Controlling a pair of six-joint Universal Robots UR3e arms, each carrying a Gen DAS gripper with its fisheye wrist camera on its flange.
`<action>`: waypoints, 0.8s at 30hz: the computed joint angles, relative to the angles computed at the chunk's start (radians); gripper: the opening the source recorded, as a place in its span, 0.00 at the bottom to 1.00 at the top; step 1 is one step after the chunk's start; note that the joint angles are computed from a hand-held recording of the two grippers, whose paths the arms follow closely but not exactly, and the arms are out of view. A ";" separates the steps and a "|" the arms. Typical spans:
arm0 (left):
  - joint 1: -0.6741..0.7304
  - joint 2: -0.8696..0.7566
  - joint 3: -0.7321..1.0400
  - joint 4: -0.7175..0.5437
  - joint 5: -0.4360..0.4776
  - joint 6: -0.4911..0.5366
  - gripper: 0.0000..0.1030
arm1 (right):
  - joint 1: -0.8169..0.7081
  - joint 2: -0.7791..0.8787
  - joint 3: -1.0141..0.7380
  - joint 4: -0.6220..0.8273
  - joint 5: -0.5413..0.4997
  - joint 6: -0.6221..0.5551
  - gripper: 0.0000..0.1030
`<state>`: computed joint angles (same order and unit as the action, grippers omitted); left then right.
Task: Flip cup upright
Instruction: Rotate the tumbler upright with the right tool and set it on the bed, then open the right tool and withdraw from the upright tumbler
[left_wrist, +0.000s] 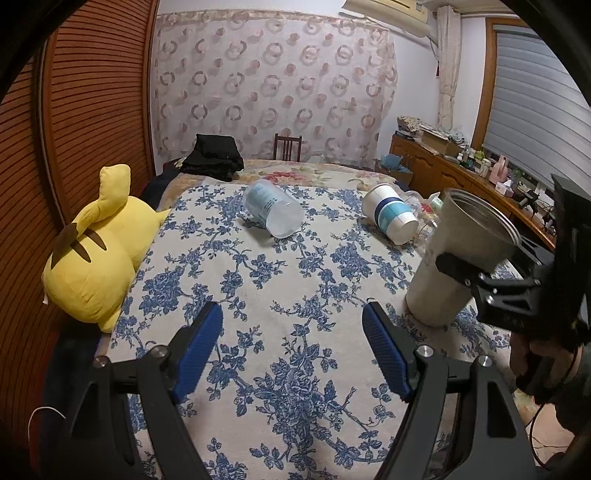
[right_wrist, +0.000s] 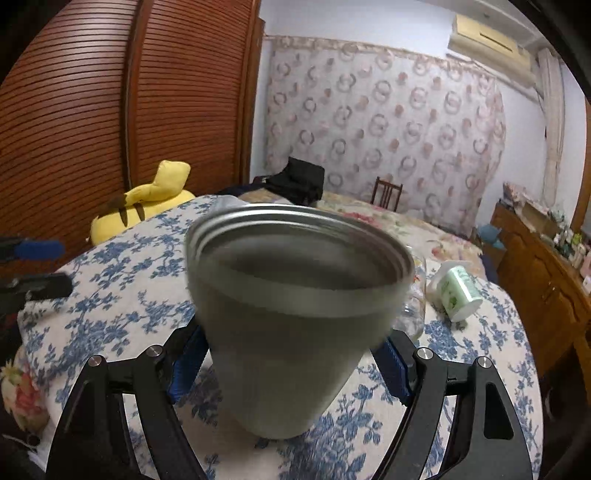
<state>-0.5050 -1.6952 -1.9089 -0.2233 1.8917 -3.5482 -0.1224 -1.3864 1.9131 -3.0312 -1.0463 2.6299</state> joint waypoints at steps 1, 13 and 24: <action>-0.004 -0.002 0.008 -0.004 0.003 0.000 0.76 | -0.005 -0.010 0.008 0.005 0.005 0.001 0.80; -0.098 -0.082 0.123 0.020 0.120 -0.005 0.76 | -0.036 -0.109 0.016 0.237 -0.005 0.016 0.88; -0.242 -0.204 0.281 -0.002 0.350 -0.048 0.76 | -0.291 -0.439 0.271 0.315 0.191 -0.037 0.88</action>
